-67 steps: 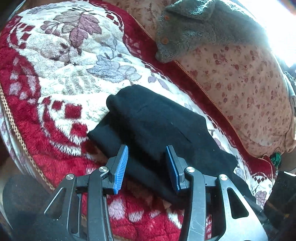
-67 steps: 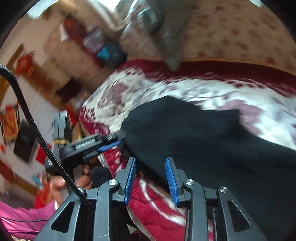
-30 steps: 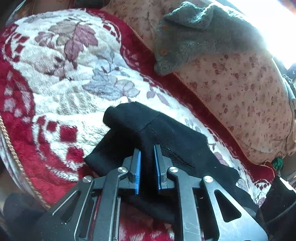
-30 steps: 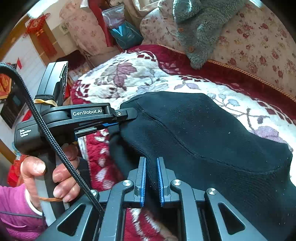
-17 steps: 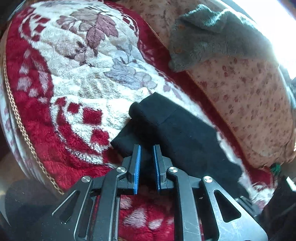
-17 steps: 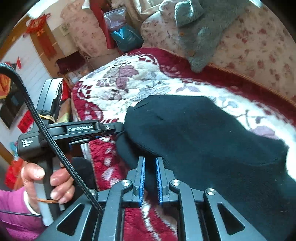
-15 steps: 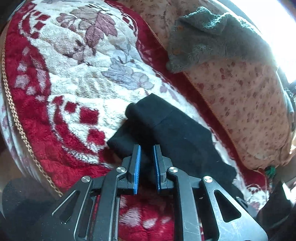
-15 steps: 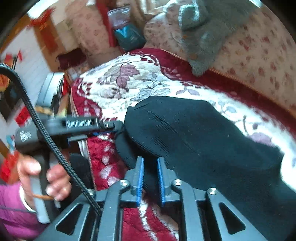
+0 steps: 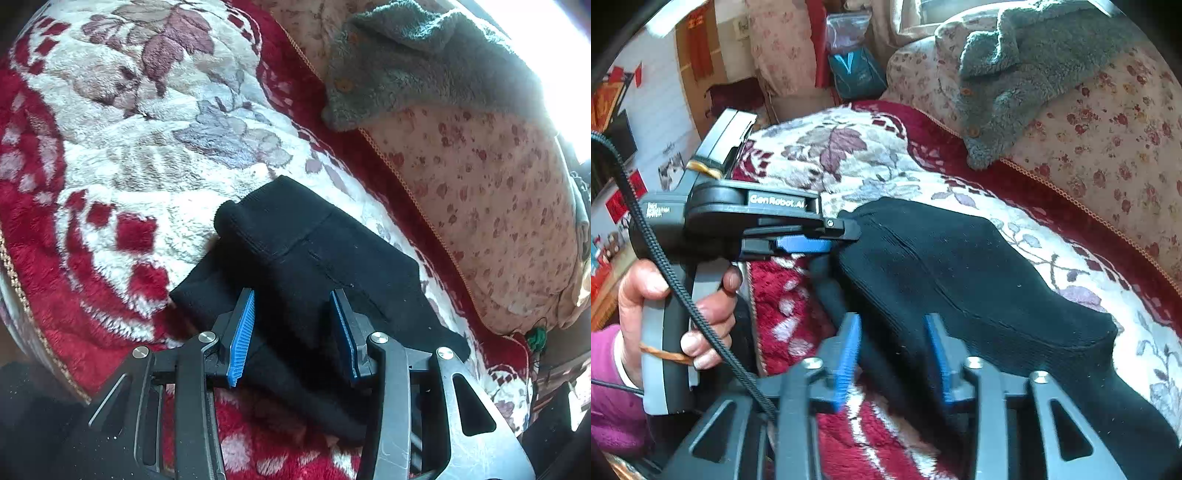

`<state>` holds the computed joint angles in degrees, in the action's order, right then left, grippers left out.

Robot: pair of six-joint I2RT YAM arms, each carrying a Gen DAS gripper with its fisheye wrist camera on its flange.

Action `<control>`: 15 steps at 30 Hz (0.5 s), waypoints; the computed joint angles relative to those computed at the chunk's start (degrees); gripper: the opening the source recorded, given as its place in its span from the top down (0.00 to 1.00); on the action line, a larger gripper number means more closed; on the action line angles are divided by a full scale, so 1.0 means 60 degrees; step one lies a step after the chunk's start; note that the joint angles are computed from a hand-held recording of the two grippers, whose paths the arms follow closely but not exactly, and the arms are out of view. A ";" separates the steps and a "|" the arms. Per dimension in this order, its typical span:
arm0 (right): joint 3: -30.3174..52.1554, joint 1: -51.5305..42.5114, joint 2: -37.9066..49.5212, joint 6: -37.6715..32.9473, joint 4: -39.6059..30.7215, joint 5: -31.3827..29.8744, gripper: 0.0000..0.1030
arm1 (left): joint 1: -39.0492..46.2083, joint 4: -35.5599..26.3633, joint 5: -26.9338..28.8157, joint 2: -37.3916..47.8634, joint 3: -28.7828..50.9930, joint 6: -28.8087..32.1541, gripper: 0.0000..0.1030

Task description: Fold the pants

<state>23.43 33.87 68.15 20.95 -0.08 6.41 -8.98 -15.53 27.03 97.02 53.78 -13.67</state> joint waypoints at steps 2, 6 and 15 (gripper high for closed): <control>0.0056 -0.0192 0.0471 -0.0021 0.0229 -0.0245 0.62 | -0.0069 0.0114 -0.0075 0.0111 0.0058 -0.0135 0.58; 0.0197 -0.0568 0.1518 -0.0332 0.0971 -0.0583 0.62 | -0.0276 0.0331 -0.0342 0.0357 0.0249 -0.0521 0.52; -0.0427 -0.2175 0.1517 0.0230 0.2624 -0.3160 0.89 | -0.0512 0.0826 -0.0883 -0.0005 0.0089 -0.0173 0.89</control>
